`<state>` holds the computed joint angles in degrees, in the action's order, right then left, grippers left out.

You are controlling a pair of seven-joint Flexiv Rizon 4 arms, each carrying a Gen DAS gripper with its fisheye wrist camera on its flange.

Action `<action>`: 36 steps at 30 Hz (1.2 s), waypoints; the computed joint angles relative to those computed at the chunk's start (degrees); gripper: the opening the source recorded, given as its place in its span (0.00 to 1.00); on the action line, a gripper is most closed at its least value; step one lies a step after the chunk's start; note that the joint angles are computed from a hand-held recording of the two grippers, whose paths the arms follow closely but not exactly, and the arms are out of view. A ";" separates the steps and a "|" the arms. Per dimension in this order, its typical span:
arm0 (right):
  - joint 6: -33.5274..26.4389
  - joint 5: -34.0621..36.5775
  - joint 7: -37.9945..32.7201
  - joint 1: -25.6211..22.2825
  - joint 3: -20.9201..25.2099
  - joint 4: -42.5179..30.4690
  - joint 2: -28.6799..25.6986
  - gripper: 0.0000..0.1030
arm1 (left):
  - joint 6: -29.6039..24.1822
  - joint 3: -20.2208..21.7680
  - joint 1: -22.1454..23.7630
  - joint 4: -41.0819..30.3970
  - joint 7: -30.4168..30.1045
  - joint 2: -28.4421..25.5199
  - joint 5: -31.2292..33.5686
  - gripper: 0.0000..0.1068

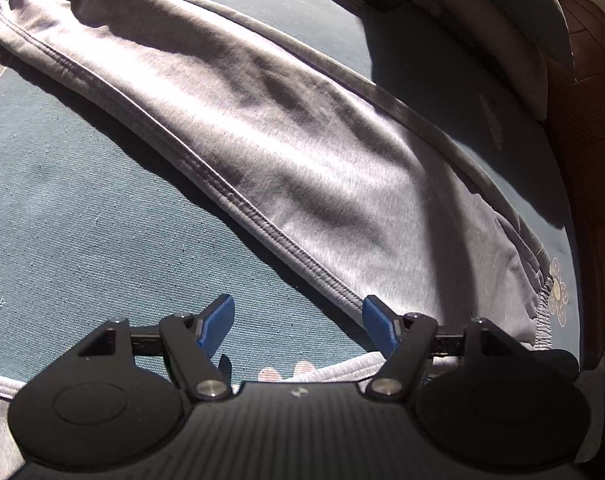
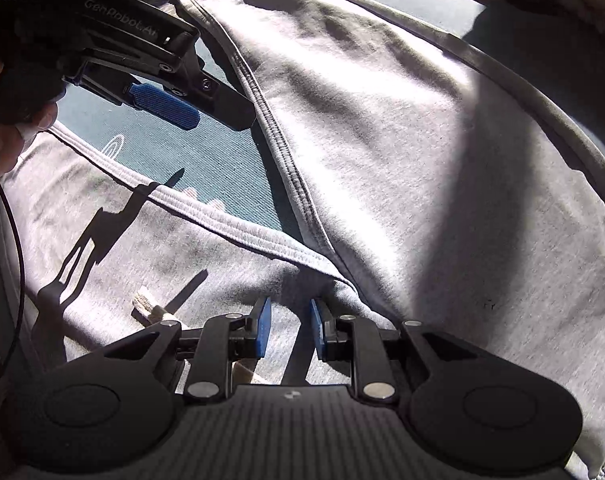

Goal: Fold clothes

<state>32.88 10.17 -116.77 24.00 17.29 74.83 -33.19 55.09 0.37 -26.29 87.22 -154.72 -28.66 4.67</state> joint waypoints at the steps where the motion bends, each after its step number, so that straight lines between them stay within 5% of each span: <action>1: 0.11 0.25 -0.54 -0.03 0.34 -0.17 0.17 0.24 | -0.11 0.38 -0.18 0.52 -0.30 0.45 0.45 0.66; 12: 0.15 -0.20 0.88 3.27 0.86 -2.15 -0.72 0.34 | -6.51 2.27 -0.44 0.88 0.97 4.39 9.01 0.66; 28: -3.77 10.13 -2.59 1.07 2.89 1.28 4.91 0.37 | -25.45 -0.99 -3.42 -0.70 -9.09 11.20 22.23 0.66; 36: -2.68 0.99 2.71 6.25 -1.25 -16.64 -4.85 0.37 | -16.54 -0.70 1.54 5.62 -0.98 14.78 24.98 0.66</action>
